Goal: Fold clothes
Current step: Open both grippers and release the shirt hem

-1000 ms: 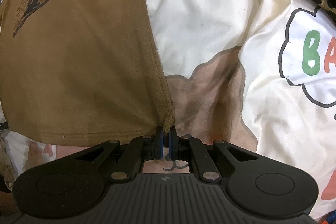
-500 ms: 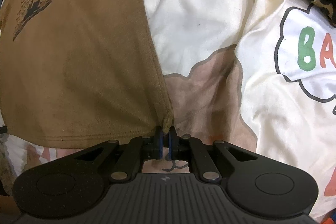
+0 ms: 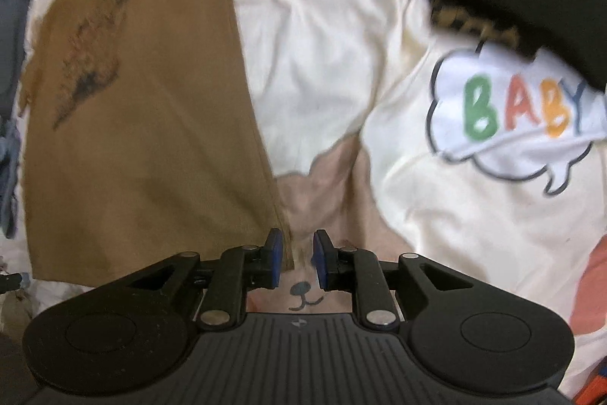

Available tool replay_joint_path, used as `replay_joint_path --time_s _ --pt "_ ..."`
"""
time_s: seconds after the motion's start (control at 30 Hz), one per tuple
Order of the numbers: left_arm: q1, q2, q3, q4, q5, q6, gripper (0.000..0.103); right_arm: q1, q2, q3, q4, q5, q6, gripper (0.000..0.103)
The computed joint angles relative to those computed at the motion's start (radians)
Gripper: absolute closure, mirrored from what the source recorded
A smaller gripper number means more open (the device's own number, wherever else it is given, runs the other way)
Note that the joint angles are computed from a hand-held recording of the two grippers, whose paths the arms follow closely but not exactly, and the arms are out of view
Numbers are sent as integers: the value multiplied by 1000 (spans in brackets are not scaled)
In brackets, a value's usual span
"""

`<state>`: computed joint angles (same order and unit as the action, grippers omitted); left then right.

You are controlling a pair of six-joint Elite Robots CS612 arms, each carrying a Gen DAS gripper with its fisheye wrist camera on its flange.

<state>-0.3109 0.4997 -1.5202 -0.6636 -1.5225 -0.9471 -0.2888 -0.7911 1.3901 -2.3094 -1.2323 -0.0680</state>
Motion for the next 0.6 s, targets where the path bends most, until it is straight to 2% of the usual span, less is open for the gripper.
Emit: replay_joint_path --time_s 0.07,0.17,0.27,0.4,0.53,0.6 --pt "10 -19 6 -3 19 -2 52 -8 -9 9 -37 33 12 84" --pt "1 -42 -2 9 62 -19 50 -17 -17 10 -89 77 50 84" --pt "3 -63 5 -8 100 -5 43 -28 -29 17 -142 119 80 82" --pt "12 -83 37 -80 136 6 41 -46 -56 38 -211 149 111 76" --pt "20 -108 63 -113 179 29 41 -55 -69 46 -265 169 140 76" --pt "25 -124 80 -136 190 49 41 -58 -76 46 -282 158 164 76"
